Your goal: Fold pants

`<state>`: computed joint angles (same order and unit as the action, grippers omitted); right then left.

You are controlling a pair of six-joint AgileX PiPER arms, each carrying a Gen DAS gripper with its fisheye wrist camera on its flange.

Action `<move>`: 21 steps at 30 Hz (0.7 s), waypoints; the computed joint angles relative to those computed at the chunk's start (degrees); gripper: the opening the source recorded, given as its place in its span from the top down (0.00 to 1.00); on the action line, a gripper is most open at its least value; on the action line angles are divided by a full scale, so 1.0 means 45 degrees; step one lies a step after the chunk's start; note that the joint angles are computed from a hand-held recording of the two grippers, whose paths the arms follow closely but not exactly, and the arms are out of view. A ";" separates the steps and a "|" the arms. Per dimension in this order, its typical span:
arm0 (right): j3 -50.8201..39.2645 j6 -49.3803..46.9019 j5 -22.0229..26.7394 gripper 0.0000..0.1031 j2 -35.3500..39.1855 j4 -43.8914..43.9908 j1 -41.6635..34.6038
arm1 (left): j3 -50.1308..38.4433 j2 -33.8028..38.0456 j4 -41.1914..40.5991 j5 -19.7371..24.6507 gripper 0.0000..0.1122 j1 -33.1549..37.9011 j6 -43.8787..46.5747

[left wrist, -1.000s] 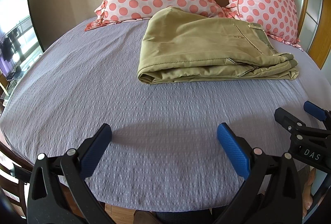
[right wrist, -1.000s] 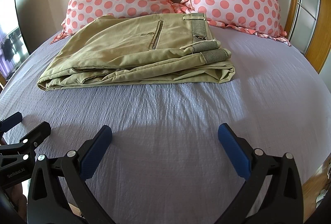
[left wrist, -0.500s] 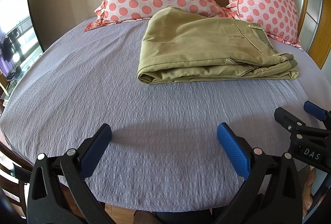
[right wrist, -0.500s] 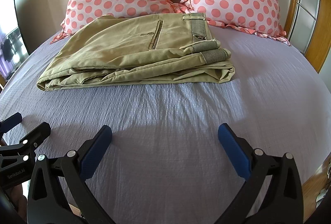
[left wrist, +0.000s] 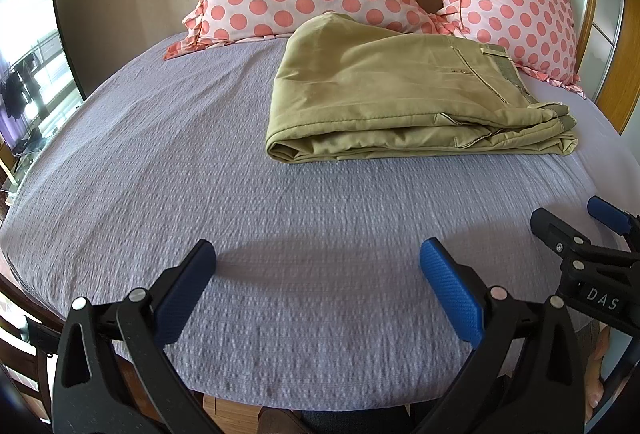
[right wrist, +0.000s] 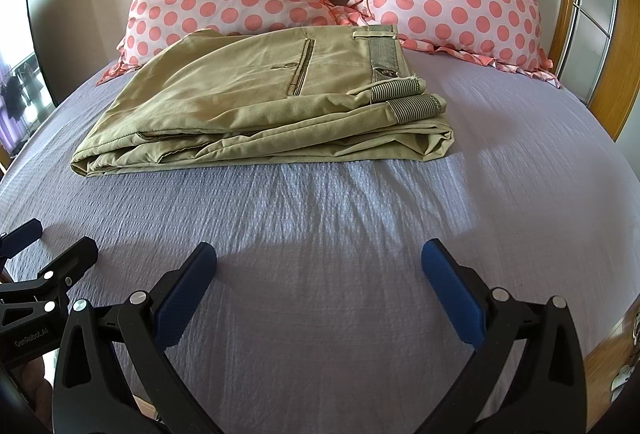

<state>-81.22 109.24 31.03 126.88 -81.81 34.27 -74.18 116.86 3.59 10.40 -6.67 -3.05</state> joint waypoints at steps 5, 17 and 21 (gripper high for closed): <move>0.0002 0.0005 -0.0001 0.01 -0.0002 -0.0012 0.0001 | -0.0068 0.0044 0.0094 0.0025 0.10 0.0009 -0.0130; 0.0049 0.0015 -0.0049 0.01 -0.0049 -0.0048 -0.0072 | -0.0117 0.0070 0.0224 0.0054 0.10 0.0000 -0.0281; 0.0024 0.0012 -0.0034 0.01 -0.0029 -0.0035 -0.0060 | -0.0105 0.0065 0.0307 0.0052 0.10 -0.0006 -0.0380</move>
<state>-81.12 109.30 30.88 126.75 -81.97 34.00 -74.65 117.15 4.97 10.64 -6.70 -4.76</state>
